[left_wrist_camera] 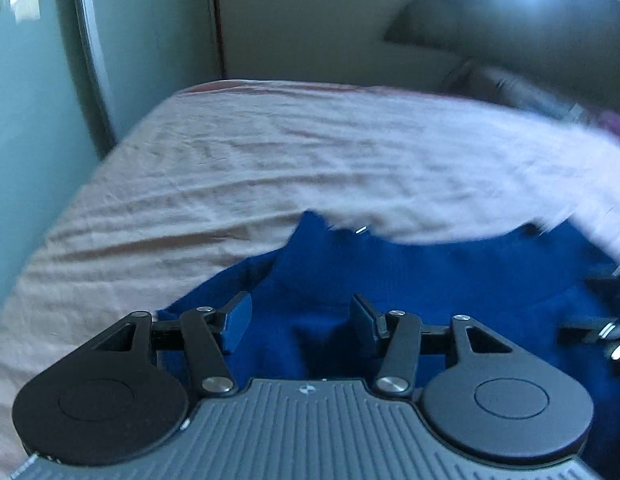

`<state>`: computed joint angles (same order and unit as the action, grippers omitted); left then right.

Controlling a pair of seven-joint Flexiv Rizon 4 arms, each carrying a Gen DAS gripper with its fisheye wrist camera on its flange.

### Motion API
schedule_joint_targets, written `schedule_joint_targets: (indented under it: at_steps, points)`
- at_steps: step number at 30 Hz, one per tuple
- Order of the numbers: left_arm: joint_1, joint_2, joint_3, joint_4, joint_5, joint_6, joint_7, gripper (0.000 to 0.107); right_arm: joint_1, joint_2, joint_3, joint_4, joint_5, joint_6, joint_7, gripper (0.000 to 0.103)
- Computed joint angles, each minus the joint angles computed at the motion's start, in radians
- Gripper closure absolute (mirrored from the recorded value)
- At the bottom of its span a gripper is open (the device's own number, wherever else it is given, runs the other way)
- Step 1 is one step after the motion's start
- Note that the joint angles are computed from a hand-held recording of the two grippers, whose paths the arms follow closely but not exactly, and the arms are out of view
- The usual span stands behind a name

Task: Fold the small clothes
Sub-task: 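Lay the hem down at the collar and open both tools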

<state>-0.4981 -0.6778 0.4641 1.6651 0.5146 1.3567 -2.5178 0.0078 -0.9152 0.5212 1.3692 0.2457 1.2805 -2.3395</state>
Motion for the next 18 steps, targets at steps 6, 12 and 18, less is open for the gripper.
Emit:
schedule_joint_targets:
  at_steps: [6, 12, 18]
  points:
    - [-0.109, 0.018, 0.087, -0.003, 0.154, -0.054, -0.144, 0.047, 0.044, 0.044, -0.038, 0.162, -0.059, 0.376, 0.016, 0.01]
    - [-0.141, 0.033, 0.04, -0.012, 0.254, -0.096, -0.231, 0.027, -0.098, 0.05, 0.127, 0.267, -0.188, 0.298, -0.026, 0.01]
    - [-0.132, 0.034, -0.014, -0.021, 0.327, -0.146, -0.344, 0.025, -0.024, 0.085, 0.009, 0.307, -0.182, 0.372, 0.156, 0.01]
